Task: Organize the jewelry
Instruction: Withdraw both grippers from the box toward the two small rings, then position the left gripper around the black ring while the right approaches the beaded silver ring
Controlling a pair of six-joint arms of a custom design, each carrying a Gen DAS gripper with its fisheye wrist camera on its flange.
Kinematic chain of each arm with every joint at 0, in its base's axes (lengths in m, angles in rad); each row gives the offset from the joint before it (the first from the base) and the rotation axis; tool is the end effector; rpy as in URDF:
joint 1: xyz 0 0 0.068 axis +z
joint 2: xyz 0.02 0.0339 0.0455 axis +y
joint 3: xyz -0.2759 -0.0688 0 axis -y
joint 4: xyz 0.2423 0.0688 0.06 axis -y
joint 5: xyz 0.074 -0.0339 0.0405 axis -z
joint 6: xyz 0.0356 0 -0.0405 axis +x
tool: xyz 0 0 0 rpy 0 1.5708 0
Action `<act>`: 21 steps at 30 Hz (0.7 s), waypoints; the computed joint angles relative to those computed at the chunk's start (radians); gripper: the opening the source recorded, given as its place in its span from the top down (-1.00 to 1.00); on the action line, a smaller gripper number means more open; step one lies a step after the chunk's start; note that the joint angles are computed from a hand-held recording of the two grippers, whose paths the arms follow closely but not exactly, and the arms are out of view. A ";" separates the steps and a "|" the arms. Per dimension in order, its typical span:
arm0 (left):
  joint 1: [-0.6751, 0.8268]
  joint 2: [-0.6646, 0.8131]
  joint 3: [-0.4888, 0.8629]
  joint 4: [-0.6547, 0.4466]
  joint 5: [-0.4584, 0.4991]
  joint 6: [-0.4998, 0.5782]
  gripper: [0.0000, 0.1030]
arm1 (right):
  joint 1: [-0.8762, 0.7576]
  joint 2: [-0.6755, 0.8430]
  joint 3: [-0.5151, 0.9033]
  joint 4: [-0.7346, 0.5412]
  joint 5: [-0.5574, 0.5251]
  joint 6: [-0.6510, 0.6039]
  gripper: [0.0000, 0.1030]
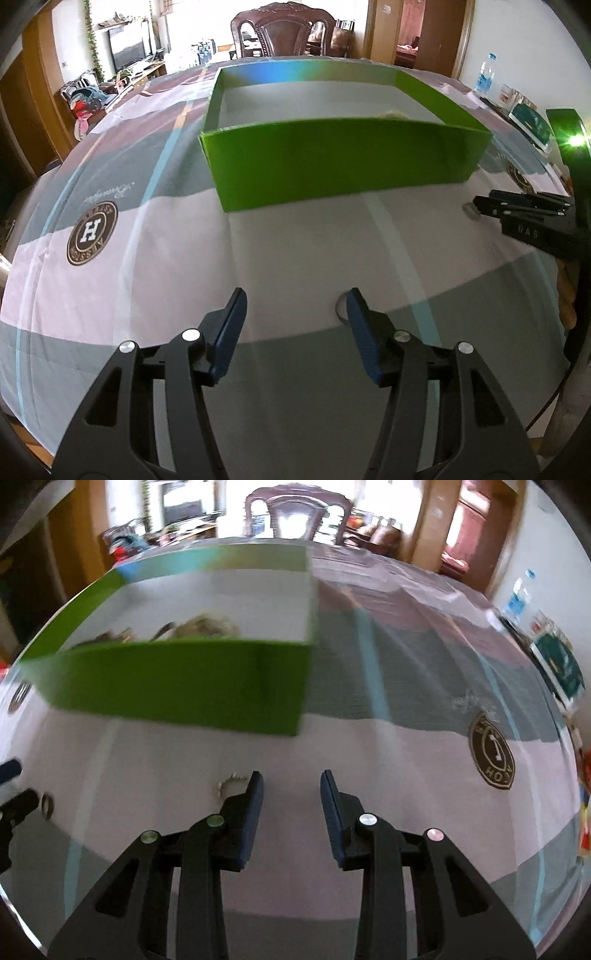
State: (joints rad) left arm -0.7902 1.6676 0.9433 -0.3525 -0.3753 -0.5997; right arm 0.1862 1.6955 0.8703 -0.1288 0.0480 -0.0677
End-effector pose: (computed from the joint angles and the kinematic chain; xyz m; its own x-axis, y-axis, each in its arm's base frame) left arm 0.2335 -0.2172 0.1782 -0.8155 0.0772 -0.5736 0.0950 0.9955 -0.0012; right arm 0.3208 0.0587 0.1606 -0.7891 -0.2174 -0.5744 -0.2115 0.9742 -0.0782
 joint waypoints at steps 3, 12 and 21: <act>-0.007 -0.006 -0.009 0.012 0.018 0.007 -0.09 | 0.040 -0.043 -0.039 -0.018 -0.045 -0.034 0.35; -0.028 0.028 0.013 0.041 0.068 0.021 -0.10 | 0.062 -0.124 -0.075 -0.056 -0.152 -0.014 0.34; -0.032 0.076 0.058 0.028 0.009 0.015 0.52 | 0.082 -0.089 -0.057 -0.038 -0.130 0.029 0.34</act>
